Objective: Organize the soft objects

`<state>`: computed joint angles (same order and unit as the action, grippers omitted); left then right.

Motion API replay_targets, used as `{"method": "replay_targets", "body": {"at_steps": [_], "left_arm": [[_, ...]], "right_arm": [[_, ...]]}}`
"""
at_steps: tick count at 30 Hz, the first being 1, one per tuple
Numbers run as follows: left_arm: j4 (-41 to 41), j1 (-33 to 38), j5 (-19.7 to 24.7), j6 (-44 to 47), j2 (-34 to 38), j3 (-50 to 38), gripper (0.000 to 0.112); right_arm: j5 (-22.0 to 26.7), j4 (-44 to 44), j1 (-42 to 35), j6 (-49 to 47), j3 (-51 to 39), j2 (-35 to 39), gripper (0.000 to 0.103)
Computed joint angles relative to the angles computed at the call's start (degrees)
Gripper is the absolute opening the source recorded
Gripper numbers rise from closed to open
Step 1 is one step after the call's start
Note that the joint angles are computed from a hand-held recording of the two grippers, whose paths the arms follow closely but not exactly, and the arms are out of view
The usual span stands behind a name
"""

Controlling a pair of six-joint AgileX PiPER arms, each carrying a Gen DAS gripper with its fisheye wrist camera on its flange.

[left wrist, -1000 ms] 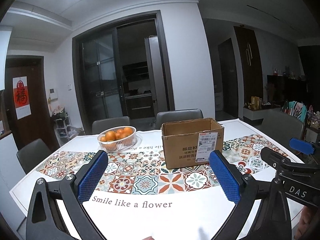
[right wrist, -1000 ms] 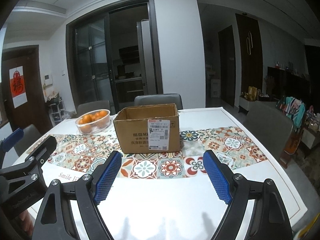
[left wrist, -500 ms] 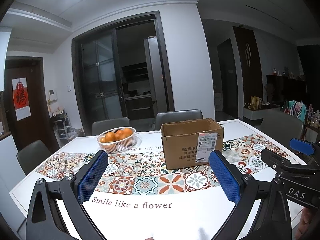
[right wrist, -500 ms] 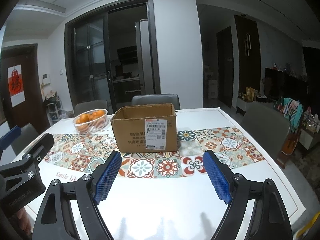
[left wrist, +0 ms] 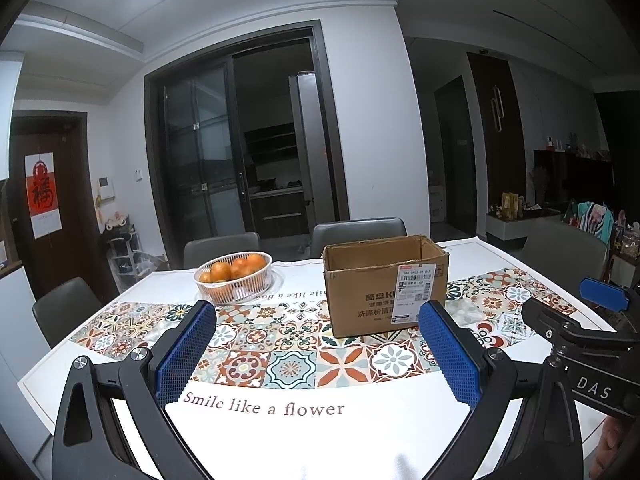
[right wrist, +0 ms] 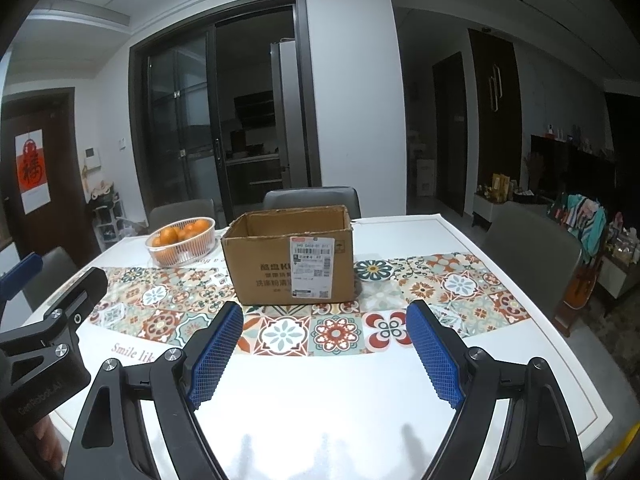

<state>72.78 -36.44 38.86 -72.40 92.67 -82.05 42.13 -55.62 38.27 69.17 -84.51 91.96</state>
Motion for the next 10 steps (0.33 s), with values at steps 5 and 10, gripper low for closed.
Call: {"method": "replay_targets", "body": {"at_steps": [5,10], "left_arm": [[-0.5,0.5,-0.4,0.3,0.0,0.1,0.103],[-0.2,0.7,-0.4,-0.2,0.0,0.4,0.103]], "right_arm": [[-0.1,0.3,-0.1,-0.3,0.0,0.1,0.085],[-0.3,1.1,-0.2,-0.7,-0.2,0.4,0.085]]}}
